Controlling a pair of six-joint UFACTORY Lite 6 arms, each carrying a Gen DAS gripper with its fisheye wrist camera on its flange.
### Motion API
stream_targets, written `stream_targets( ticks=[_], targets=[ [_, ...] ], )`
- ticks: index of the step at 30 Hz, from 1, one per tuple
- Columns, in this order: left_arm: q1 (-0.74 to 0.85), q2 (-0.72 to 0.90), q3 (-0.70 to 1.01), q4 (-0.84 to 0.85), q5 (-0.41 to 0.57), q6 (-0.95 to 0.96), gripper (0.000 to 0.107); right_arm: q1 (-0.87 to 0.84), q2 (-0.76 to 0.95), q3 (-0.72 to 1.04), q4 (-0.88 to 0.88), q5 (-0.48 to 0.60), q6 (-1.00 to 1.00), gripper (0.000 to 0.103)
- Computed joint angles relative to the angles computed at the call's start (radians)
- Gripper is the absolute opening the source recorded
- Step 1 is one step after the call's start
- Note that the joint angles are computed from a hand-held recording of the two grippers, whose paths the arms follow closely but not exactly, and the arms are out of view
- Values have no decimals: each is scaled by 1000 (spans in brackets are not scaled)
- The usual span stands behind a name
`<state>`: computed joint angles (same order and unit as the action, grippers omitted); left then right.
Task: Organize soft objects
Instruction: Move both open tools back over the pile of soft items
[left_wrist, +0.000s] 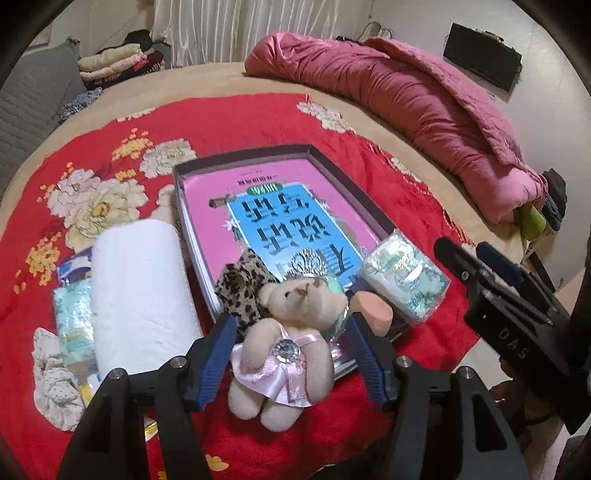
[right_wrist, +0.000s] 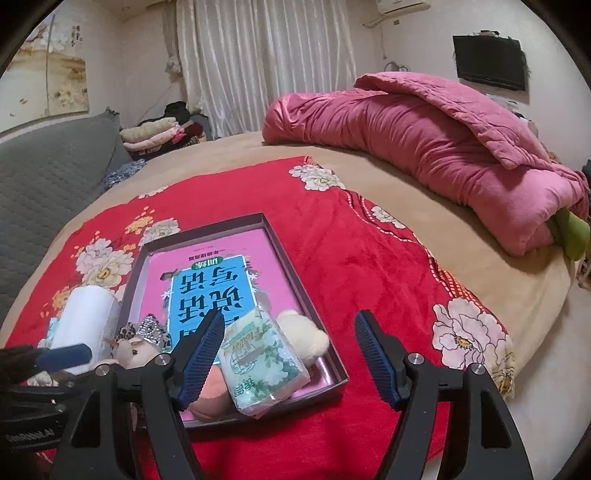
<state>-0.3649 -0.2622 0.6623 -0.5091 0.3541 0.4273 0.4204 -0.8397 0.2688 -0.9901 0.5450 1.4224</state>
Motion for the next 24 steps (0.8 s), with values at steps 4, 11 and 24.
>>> stream_targets(
  ticks=[4, 11, 24],
  targets=[
    [21, -57, -9, 0, 23, 8, 62, 15, -3, 0, -8, 7, 5, 75],
    [129, -188, -42, -41, 106, 85, 62, 164, -2, 28, -50, 127, 79, 75],
    [857, -37, 104, -320, 430, 654, 62, 614, 249, 282, -118, 203, 330, 76]
  ],
)
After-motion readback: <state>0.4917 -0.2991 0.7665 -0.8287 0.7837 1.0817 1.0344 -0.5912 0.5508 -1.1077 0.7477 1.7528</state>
